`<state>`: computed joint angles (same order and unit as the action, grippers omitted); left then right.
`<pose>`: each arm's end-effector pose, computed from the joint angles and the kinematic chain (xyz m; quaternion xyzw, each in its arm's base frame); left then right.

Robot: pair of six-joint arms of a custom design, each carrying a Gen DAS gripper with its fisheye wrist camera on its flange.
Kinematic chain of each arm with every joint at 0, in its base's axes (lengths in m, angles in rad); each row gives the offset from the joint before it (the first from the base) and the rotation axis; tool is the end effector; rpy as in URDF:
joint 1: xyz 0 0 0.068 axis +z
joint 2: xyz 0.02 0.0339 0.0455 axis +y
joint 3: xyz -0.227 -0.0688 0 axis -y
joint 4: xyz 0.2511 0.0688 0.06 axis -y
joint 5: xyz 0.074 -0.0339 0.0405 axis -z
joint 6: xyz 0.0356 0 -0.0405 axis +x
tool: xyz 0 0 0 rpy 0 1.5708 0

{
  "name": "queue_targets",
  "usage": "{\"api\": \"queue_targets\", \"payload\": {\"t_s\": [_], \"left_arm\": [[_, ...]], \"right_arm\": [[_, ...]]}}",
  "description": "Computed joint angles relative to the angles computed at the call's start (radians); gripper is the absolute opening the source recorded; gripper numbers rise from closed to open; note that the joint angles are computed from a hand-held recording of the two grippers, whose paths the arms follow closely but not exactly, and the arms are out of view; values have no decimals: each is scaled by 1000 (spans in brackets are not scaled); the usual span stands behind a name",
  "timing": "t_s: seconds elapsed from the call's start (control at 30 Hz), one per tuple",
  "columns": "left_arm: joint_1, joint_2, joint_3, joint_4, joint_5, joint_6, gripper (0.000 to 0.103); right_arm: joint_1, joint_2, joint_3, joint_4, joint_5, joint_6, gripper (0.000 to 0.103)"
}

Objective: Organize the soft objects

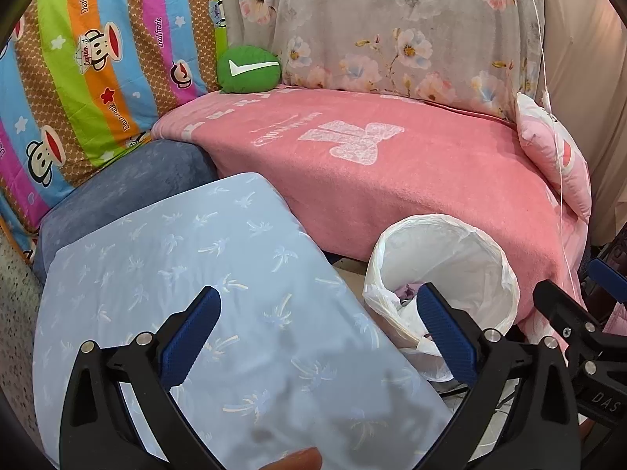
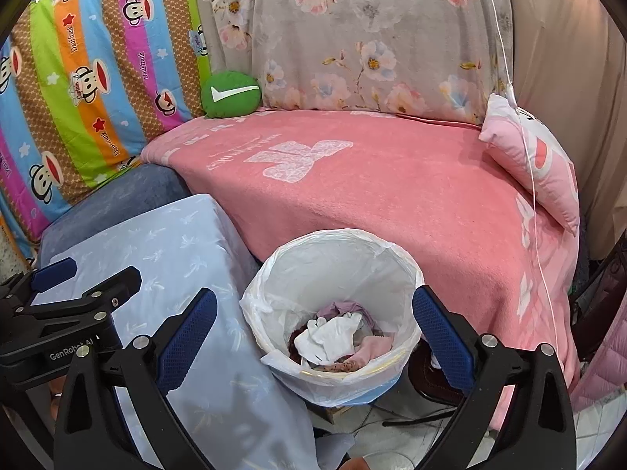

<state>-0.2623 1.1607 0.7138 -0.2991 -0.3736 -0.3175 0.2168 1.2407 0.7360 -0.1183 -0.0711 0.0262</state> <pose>0.2550 -0.0550 0.1945 -0.0993 0.8978 0.0505 0.4260 0.2770 0.0636 0.1954 -0.1008 0.8837 0.0867 0.4489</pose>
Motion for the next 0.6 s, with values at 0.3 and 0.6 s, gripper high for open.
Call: {"api": "queue_targets", "payload": {"t_s": [0.3, 0.6], "left_arm": [[-21, 16, 8, -5, -13, -4, 96], [-56, 51, 22, -3, -41, -20, 96]], "right_arm": [[-3, -19, -19, -9, 7, -9, 97], [-14, -33, -37, -12, 14, -17, 97]]}}
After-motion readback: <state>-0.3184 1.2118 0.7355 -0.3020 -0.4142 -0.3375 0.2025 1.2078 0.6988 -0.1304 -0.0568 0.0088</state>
